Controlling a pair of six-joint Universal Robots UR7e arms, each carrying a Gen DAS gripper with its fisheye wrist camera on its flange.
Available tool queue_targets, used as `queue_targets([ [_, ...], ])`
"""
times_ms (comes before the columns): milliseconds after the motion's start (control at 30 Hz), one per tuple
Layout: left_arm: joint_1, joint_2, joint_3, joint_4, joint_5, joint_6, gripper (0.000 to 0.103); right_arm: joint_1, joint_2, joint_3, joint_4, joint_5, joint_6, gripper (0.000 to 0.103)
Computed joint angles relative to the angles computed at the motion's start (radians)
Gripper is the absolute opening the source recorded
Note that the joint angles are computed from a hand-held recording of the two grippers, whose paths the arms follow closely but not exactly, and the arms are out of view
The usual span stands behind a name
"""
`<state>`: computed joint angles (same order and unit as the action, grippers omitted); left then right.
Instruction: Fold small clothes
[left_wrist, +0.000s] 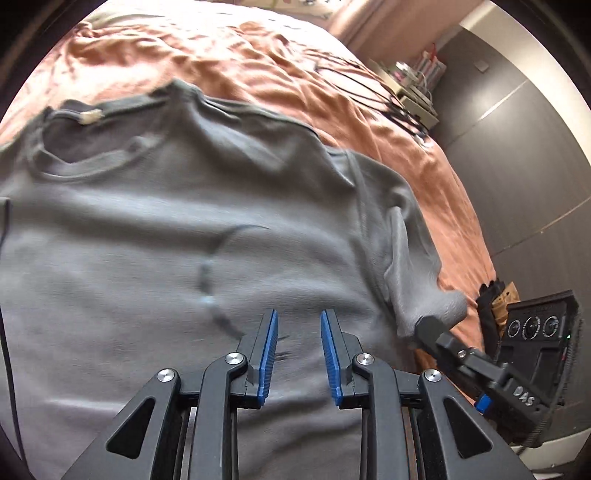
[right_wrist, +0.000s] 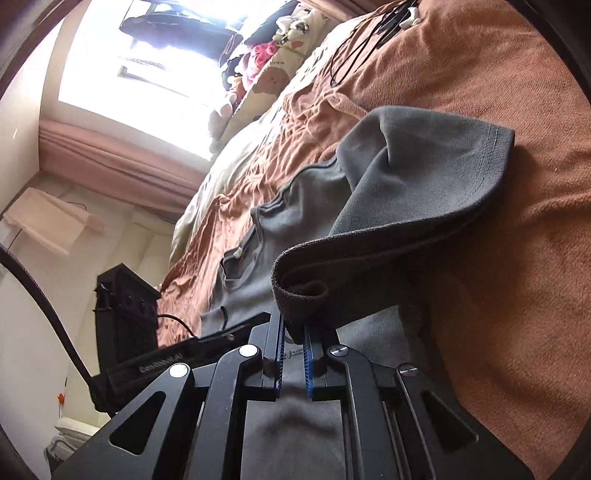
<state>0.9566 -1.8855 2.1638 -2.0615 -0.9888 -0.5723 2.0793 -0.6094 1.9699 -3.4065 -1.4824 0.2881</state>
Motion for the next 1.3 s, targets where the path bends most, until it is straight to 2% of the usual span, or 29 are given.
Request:
queue_targets([
  [167, -0.038, -0.08, 0.011, 0.083, 0.053, -0.058, 0.026, 0.027, -0.007, -0.066, 0.179, -0.094, -0.007, 0.009],
  [233, -0.057, -0.113, 0.025, 0.102, 0.069, -0.095, 0.028, 0.026, -0.016, -0.082, 0.238, -0.104, 0.005, 0.028],
  [267, -0.067, -0.13, 0.031, 0.115, 0.074, -0.116, 0.028, 0.026, -0.019, -0.084, 0.245, -0.097, 0.013, 0.046],
  [300, -0.081, -0.149, 0.036, 0.139, 0.086, -0.141, 0.029, 0.026, -0.026, -0.085, 0.251, -0.093, 0.016, 0.059],
  [333, -0.095, -0.166, 0.04, 0.164, 0.098, -0.161, 0.029, 0.031, -0.03, -0.085, 0.255, -0.096, 0.019, 0.06],
  [500, -0.146, -0.218, 0.041, 0.261, 0.147, -0.248, 0.03, 0.039, -0.079, -0.079, 0.279, -0.064, -0.014, 0.06],
  [667, -0.18, -0.249, 0.039, 0.325, 0.182, -0.287, 0.038, 0.009, -0.161, 0.025, 0.204, -0.059, -0.032, 0.06],
  [800, -0.202, -0.261, 0.039, 0.361, 0.198, -0.298, 0.041, -0.01, -0.187, 0.081, 0.147, -0.115, 0.001, 0.06],
  [1000, -0.226, -0.279, 0.046, 0.395, 0.21, -0.317, 0.045, -0.039, -0.19, 0.105, 0.136, -0.193, 0.115, 0.06],
  [1133, -0.23, -0.292, 0.052, 0.408, 0.207, -0.327, 0.046, -0.041, -0.183, 0.099, 0.13, -0.173, 0.144, 0.06],
  [1300, -0.222, -0.307, 0.054, 0.426, 0.207, -0.331, 0.046, -0.036, -0.155, 0.062, 0.137, -0.187, 0.134, 0.06],
])
